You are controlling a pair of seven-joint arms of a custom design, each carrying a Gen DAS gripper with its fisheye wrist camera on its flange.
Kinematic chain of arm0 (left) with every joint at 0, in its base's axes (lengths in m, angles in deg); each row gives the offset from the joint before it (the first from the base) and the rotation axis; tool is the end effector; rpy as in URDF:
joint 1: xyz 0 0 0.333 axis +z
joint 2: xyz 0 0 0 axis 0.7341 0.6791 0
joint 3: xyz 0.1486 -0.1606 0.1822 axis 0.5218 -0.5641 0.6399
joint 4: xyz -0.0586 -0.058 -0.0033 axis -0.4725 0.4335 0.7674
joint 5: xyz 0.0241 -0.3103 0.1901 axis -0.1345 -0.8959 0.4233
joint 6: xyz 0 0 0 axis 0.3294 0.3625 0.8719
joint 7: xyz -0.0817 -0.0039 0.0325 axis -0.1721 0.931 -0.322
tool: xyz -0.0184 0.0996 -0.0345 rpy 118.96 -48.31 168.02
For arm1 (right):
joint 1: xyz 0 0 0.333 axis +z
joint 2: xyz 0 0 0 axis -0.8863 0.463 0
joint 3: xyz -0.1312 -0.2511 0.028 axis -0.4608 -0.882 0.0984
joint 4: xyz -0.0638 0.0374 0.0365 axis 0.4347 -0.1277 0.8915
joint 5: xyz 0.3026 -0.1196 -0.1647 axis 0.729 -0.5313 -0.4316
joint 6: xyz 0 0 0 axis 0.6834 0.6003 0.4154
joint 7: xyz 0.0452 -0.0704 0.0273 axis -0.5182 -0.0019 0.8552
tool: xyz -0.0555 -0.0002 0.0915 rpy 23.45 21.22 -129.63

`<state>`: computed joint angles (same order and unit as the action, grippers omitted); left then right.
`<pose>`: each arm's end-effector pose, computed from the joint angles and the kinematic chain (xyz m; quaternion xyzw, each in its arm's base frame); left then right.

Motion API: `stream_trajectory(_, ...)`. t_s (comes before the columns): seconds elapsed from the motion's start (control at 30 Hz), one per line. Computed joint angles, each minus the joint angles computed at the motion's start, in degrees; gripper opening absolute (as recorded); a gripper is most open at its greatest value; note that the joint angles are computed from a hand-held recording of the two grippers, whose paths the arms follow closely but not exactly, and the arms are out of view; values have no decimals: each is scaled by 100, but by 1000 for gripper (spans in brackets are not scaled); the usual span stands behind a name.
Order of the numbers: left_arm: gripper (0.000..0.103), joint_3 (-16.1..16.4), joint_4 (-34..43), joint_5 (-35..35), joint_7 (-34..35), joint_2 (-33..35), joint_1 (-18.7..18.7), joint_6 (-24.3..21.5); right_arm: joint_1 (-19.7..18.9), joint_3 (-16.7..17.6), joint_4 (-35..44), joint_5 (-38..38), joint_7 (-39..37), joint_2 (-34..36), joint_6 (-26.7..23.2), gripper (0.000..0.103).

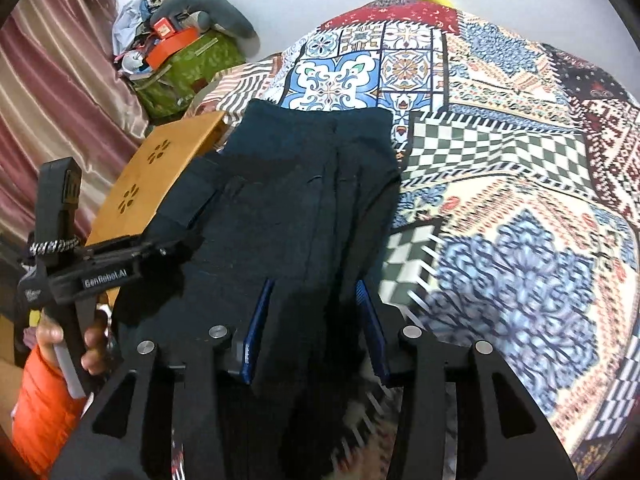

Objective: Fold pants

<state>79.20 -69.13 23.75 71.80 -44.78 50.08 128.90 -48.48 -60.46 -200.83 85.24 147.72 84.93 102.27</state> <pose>0.5843 -0.0416 0.4505 -0.6878 0.6683 -0.2747 0.0698 0.5431 0.1624 0.4762 -0.7751 0.5516 -0.0318 0.3065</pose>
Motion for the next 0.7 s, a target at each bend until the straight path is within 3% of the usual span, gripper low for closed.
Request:
stream_trajectory(0.17,58,149,-549,659,-601,-721,-50,-61,-18,-32,-553,-458,123,-704,174,40)
stream_trajectory(0.37,58,386,-1243,909,-741,-2004,-311,-161,-34,-31,-811,-936,232,-1391,120,40)
stream_trajectory(0.7,58,586,-1913,1578,-1229,-4611,-1027,-372,238,-180,-1544,-470,361,-3568,280,40)
